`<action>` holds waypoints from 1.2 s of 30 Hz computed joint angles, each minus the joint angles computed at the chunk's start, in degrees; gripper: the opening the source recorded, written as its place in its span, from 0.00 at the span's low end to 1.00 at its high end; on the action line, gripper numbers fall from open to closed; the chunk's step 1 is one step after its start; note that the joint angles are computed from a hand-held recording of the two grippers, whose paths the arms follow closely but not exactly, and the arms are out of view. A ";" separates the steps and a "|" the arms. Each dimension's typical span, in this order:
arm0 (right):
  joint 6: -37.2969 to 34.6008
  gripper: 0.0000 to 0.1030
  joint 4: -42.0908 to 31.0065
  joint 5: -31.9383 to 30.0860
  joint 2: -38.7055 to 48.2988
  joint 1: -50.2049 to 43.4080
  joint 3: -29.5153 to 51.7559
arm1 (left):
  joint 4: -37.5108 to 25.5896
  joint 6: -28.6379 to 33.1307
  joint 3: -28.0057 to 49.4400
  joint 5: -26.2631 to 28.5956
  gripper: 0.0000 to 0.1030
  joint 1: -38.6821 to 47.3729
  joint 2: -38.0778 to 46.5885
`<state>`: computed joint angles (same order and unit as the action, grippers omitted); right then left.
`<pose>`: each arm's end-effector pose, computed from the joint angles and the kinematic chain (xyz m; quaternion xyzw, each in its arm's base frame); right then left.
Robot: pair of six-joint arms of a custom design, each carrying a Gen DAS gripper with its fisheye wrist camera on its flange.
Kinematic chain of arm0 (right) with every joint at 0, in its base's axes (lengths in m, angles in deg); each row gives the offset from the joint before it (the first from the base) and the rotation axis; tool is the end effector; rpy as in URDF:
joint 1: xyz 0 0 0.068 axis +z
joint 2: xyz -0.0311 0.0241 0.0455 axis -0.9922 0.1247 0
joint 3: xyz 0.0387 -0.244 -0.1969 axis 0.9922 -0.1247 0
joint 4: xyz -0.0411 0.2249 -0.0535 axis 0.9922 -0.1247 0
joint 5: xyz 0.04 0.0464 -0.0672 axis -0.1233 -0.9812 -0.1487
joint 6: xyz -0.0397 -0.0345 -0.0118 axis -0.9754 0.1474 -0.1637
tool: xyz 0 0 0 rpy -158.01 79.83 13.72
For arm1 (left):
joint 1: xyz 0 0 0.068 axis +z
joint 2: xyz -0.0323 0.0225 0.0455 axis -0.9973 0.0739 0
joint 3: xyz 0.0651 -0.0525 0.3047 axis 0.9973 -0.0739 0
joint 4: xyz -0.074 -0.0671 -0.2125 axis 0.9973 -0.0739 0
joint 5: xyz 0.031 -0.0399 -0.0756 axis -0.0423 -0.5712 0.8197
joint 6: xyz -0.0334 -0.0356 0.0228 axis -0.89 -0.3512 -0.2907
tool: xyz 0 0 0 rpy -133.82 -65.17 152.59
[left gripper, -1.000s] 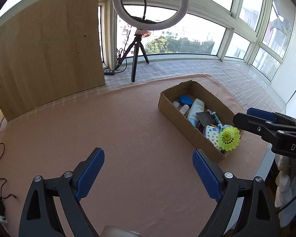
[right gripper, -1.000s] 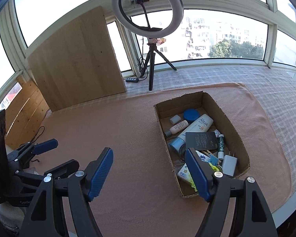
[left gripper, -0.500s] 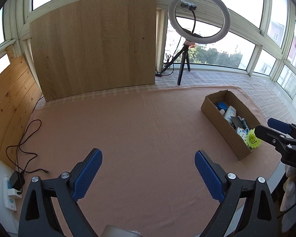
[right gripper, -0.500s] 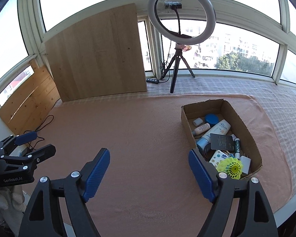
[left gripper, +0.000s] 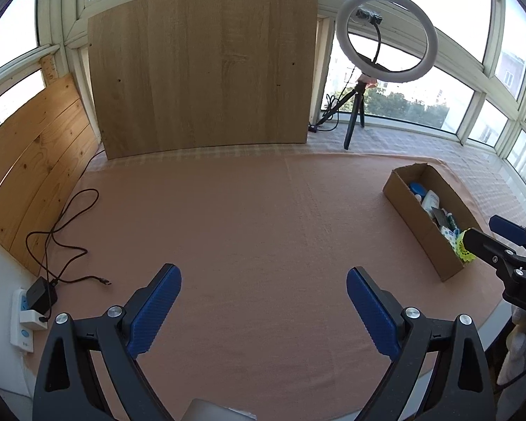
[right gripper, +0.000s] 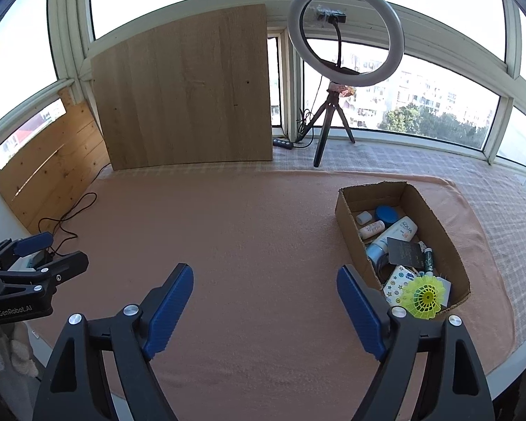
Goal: Organize objects
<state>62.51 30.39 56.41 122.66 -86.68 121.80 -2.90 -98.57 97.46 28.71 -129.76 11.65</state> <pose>0.2655 -0.0033 0.2789 -0.2183 0.9010 0.1187 0.3557 0.2217 -0.1887 0.2413 -0.1051 0.9320 0.0089 0.3467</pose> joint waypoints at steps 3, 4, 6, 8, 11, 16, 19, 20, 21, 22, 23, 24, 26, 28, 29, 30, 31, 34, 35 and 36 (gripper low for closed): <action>0.77 0.81 0.48 0.65 -0.36 0.68 -0.60 | 0.79 0.38 -0.39 0.46 0.96 0.46 0.19; 1.08 0.81 0.67 0.99 -0.41 0.98 -0.68 | 1.01 0.55 -0.49 0.46 0.96 0.62 0.28; 1.52 0.81 1.04 1.53 -0.55 1.55 -0.87 | 1.43 0.95 -0.65 0.69 0.96 1.02 0.48; 1.85 0.81 1.35 1.87 -0.64 1.92 -1.06 | 2.19 1.12 -1.17 1.02 0.96 1.47 0.36; 2.01 0.81 1.48 2.28 -0.34 2.43 -1.10 | 2.47 1.17 -1.28 0.91 0.97 1.89 0.56; 2.61 0.81 1.83 3.17 0.20 3.36 -0.95 | 3.03 1.69 -1.26 1.24 0.97 2.85 0.87; 2.76 0.81 2.13 3.35 0.53 3.42 -0.91 | 3.55 2.15 -1.20 1.70 0.97 3.54 1.22; 2.78 0.81 2.15 3.38 0.70 3.44 -0.87 | 3.63 2.25 -1.12 1.83 0.97 3.65 1.38; 2.81 0.81 2.17 3.39 0.90 3.39 -0.82 | 3.67 2.39 -1.01 1.87 0.97 3.78 1.61; 2.85 0.81 2.20 3.40 1.11 3.31 -0.72 | 3.73 2.53 -0.93 2.05 0.97 3.88 1.83; 2.92 0.81 2.26 3.43 1.27 3.22 -0.67 | 3.81 2.57 -0.88 2.20 0.97 3.95 2.02; 2.85 0.81 2.24 3.30 1.53 3.03 -0.55 | 3.91 2.63 -0.90 2.31 0.97 4.06 2.12; 2.83 0.81 2.22 3.26 1.90 2.92 -0.43 | 4.19 2.94 -0.97 2.81 0.97 4.33 2.42; 2.65 0.81 2.25 3.23 2.19 2.87 -0.43 | 4.23 2.88 -0.91 2.80 0.97 4.36 2.81; 2.62 0.81 2.27 3.22 2.24 2.87 -0.48 | 4.25 2.83 -0.86 2.89 0.97 4.38 2.97; 2.62 0.81 2.31 3.22 2.32 2.85 -0.50 | 4.36 2.85 -0.96 2.96 0.97 4.43 3.01; 2.64 0.81 2.30 3.20 2.41 2.83 -0.48 | 4.40 2.87 -0.97 2.93 0.97 4.42 3.07; 2.77 0.81 2.40 3.00 2.53 2.62 -0.45 | 4.40 2.76 -0.96 2.87 0.97 4.34 3.18; 2.78 0.81 2.45 3.04 2.60 2.65 -0.43 | 4.41 2.81 -0.98 3.02 0.97 4.41 3.17; 2.77 0.81 2.46 3.05 2.63 2.66 -0.44 | 4.48 2.75 -1.09 3.07 0.97 4.41 3.15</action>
<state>65.28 32.85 59.46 125.29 -84.02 121.35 1.58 -95.82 96.37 31.78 -125.35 14.81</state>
